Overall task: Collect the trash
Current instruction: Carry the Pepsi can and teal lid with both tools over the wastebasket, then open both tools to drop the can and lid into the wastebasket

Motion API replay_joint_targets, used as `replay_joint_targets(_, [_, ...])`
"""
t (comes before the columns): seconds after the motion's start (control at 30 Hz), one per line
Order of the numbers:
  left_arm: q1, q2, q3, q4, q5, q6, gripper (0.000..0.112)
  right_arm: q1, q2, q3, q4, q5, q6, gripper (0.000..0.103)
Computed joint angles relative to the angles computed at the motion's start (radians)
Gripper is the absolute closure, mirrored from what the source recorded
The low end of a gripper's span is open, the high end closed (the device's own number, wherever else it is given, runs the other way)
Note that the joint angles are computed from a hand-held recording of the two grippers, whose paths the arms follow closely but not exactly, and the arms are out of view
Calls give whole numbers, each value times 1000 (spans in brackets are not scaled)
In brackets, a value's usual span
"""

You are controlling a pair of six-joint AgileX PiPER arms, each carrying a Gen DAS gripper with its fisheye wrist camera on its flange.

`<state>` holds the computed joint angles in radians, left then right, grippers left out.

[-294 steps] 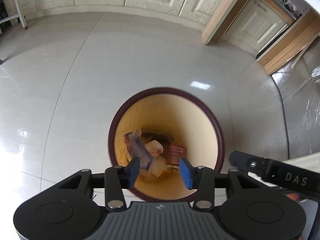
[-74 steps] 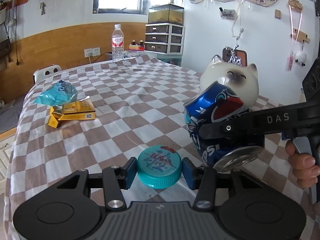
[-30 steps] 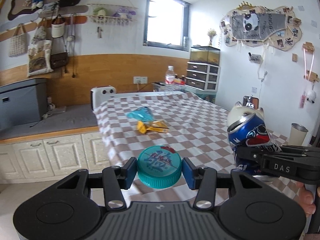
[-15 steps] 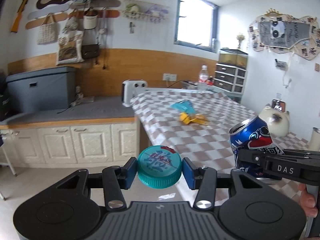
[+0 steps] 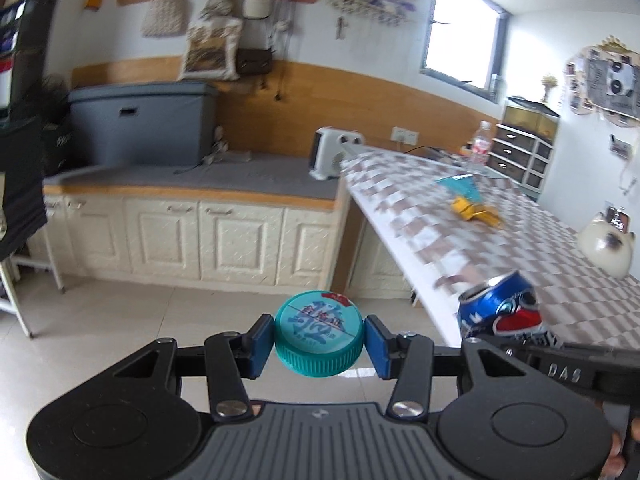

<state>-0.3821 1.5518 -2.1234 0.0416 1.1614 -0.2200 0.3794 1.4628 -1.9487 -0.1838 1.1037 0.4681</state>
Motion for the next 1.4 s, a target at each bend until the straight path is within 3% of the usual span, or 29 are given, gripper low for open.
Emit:
replay_joint_targets(0.23, [208, -58, 224, -184, -99, 119, 62, 136, 103, 36, -112, -12, 136, 75])
replay_joint_targets(0.4, [311, -58, 357, -282, -158, 209, 62, 185, 171, 115, -129, -87, 180, 75])
replay_joint_targets(0.63, [428, -4, 500, -377, -202, 305, 62, 180, 298, 173, -56, -143, 181, 75])
replay_joint_targets(0.97, [437, 185, 529, -404, -240, 317, 62, 108, 498, 127, 74, -151, 132, 75])
replay_joint_targets(1.4, [416, 417, 454, -415, -235, 281, 62, 23, 785, -93, 242, -114, 160, 73])
